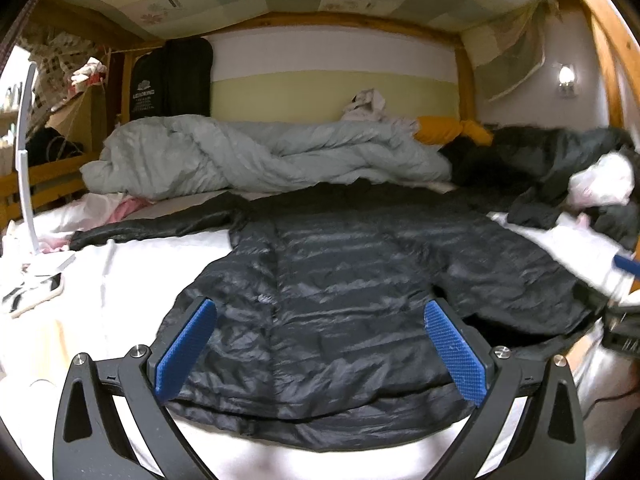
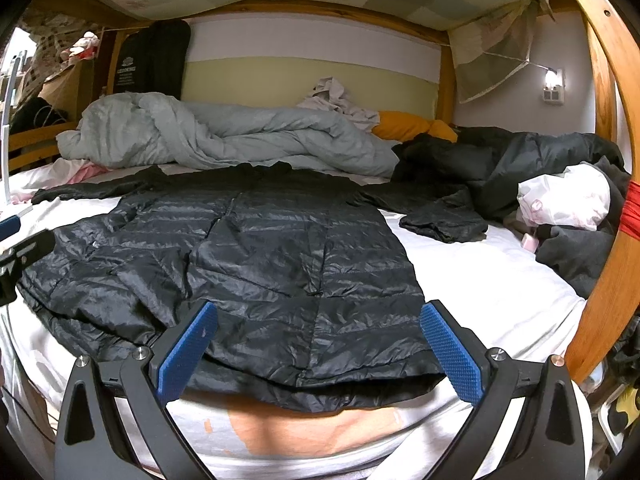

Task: Fold large clothes
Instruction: 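Lower both tools onto the jacket hem and close both grippers on it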

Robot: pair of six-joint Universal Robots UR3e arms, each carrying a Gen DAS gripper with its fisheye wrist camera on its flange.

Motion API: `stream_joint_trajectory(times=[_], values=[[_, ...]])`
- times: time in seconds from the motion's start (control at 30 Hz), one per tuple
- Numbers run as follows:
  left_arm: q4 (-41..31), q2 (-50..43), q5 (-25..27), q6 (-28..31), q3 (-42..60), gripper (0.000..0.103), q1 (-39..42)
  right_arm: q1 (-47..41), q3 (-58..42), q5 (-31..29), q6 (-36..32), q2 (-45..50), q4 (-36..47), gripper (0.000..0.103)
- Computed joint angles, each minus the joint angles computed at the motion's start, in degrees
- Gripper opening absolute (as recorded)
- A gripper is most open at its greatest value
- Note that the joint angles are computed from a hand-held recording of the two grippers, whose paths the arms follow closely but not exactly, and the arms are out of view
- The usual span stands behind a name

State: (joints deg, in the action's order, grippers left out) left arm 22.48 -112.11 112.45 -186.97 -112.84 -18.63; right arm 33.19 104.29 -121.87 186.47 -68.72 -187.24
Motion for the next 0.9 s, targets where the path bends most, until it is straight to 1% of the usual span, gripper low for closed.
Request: stream_joint_trajectory(times=[0.07,0.17,0.23,0.3,0.4,0.47,0.5,0.53,0.57,0.63,0.73,0.8,0.9], values=[[-3.2,-1.4,0.9,-0.1,1.7,0.103,0.2,-0.6,-2.6,-0.2,-0.3,0.5,3.2,0.103],[-8.6,-1.9,-1.9,-2.0,3.2,0.103,2.0,-2.1,-8.6,-0.1,-0.7,1.6,10.0,0.103],[-12.0,-2.4,-3.8,-2.9,4.1,0.103,3.1,-3.9,-13.3,2.8,0.4,2.5,16.7,0.103],[-17.1,-3.1,-4.9,-3.4,6.2,0.103,3.7,-6.2,-18.2,7.6,2.1,4.1,23.6,0.103],[-23.4,-5.1,-6.7,-4.2,9.2,0.103,4.5,-8.2,-23.4,13.0,3.2,7.0,32.0,0.103],[-27.1,-6.3,-7.1,-4.6,10.9,0.103,4.7,-8.4,-25.7,14.4,3.1,9.1,37.4,0.103],[-27.9,-6.7,-7.2,-4.8,11.2,0.103,4.7,-8.4,-26.3,14.5,3.0,10.1,39.2,0.103],[-27.2,-6.6,-7.2,-5.0,10.7,0.103,4.6,-8.5,-27.1,14.8,3.1,10.9,41.2,0.103],[-27.8,-6.4,-7.0,-5.3,10.8,0.103,4.5,-8.8,-27.0,15.4,3.6,11.3,42.6,0.103],[-30.4,-6.2,-6.7,-5.7,11.5,0.103,4.2,-9.4,-24.4,16.7,4.1,10.1,40.9,0.103],[-33.2,-5.2,-6.2,-6.5,11.2,0.103,3.6,-10.1,-21.5,18.0,4.1,8.1,40.8,0.103],[-33.8,-4.8,-5.1,-6.8,10.6,0.103,2.7,-9.8,-19.4,17.9,4.1,7.2,40.1,0.103],[-32.0,-3.7,-4.9,-7.4,7.8,0.103,2.1,-9.1,-17.8,17.1,3.3,6.2,40.5,0.103]])
